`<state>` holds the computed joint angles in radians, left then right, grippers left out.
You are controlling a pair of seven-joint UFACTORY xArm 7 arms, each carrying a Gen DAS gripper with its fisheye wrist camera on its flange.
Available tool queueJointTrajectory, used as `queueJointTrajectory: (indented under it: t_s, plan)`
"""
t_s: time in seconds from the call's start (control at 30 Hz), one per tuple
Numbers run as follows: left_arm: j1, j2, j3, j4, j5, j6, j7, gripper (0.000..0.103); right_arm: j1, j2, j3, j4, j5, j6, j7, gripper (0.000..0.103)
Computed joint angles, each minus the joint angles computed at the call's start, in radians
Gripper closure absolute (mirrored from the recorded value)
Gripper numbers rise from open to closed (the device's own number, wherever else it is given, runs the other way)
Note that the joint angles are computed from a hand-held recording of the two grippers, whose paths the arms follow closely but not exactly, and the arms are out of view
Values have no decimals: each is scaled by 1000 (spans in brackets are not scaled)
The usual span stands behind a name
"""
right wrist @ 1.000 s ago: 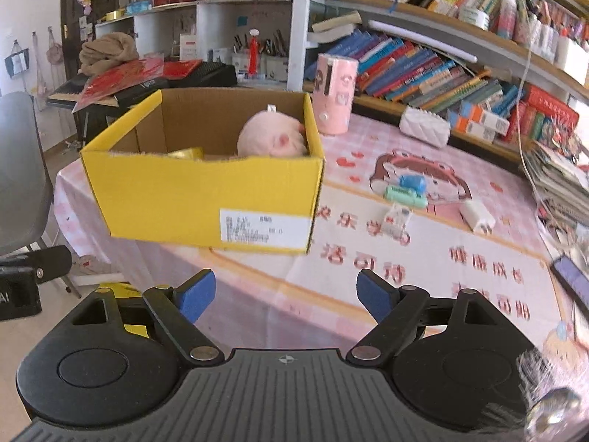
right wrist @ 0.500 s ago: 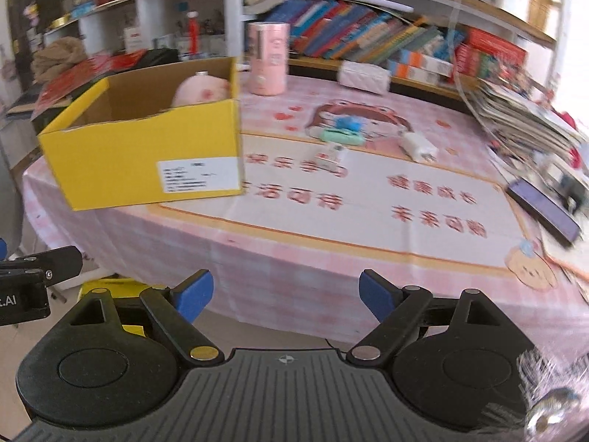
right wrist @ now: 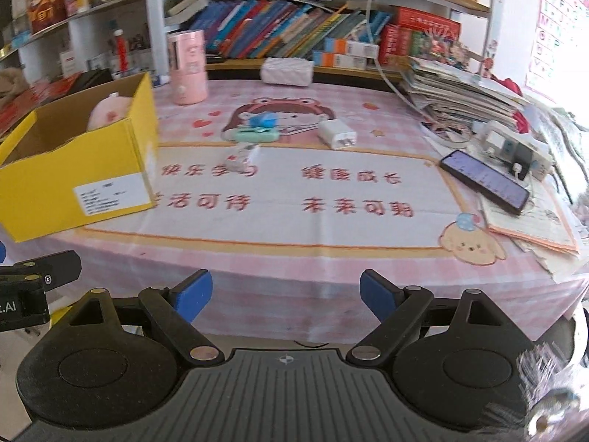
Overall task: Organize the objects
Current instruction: 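Lift both open tools away from the box toward the table, then move the left tool to the white staple box while the right tool approaches the white charger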
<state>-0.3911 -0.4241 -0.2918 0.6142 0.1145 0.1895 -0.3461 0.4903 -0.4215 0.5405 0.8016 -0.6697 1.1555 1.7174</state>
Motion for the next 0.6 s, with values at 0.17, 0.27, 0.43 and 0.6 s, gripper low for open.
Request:
queueJointTrajectory:
  t_s: [0.17, 0.27, 0.43, 0.6]
  plan:
    - [40, 72, -61, 68, 51, -19, -49, 2, -17, -61, -40, -47, 15, -19, -37, 16]
    - [76, 110, -100, 109, 103, -20, -109, 2, -40, -94, -55, -72, 18, -44, -74, 16]
    - [125, 180, -155, 184, 231, -2, -243, 2, -89, -130, -83, -107, 21, -111, -152, 16]
    - [138, 254, -179, 258, 383, 10, -391, 2, -145, -166, -113, -145, 26, -189, -235, 16]
